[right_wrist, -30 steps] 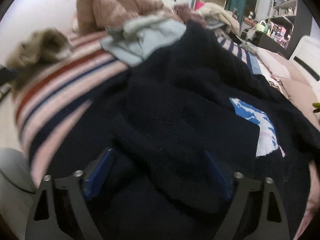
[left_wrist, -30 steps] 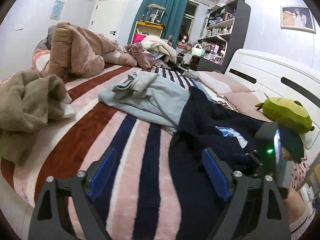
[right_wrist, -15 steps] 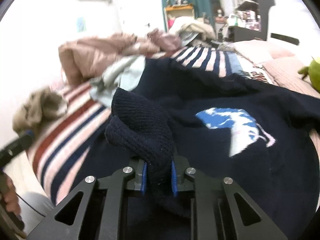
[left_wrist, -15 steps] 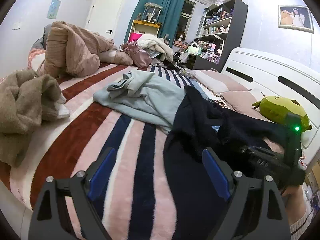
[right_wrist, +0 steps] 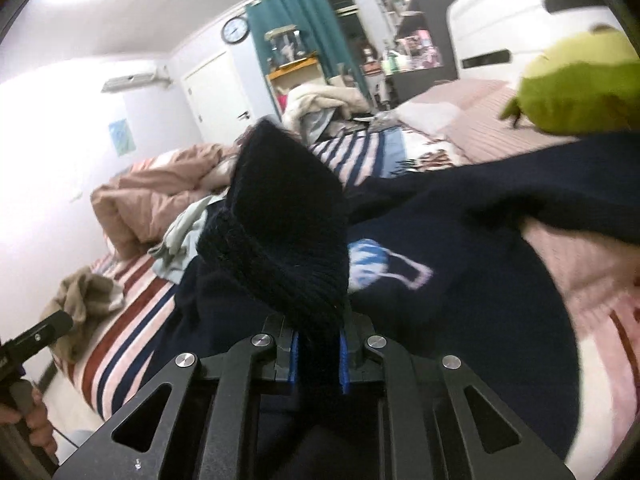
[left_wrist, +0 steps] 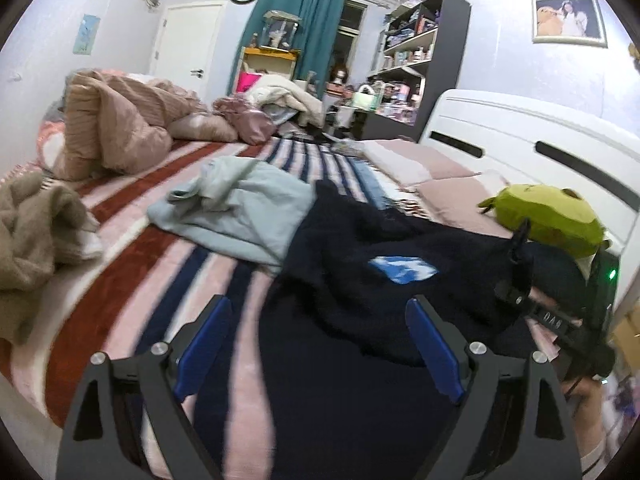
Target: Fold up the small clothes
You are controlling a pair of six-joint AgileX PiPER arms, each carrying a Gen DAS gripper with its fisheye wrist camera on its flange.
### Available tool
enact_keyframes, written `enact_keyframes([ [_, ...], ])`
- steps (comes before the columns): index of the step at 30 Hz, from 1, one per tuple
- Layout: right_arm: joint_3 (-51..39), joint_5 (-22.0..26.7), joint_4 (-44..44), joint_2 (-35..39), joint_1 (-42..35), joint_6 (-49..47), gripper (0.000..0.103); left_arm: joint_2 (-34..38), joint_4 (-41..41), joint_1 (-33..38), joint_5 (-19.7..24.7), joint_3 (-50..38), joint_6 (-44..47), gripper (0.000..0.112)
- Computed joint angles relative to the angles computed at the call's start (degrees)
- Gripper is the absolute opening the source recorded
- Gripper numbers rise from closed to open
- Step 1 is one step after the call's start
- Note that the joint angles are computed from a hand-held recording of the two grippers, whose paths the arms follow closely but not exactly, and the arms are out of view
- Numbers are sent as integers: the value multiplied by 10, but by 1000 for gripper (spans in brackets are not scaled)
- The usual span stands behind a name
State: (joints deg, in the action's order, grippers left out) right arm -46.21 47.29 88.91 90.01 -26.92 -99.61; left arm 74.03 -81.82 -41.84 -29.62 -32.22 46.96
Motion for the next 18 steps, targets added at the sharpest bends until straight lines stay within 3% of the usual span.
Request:
enact_keyframes([
  [7,-36,109,-84,66,-112,35,9,59,-68,-36,-8,-65,47,88],
  [14,-78,175,-108,113,-203,54,14,111,-91,-55,7,-134,89,88],
  [18,-110,183,-96,123,-262,72,30,139,-104,-52,23,-175,125,88],
])
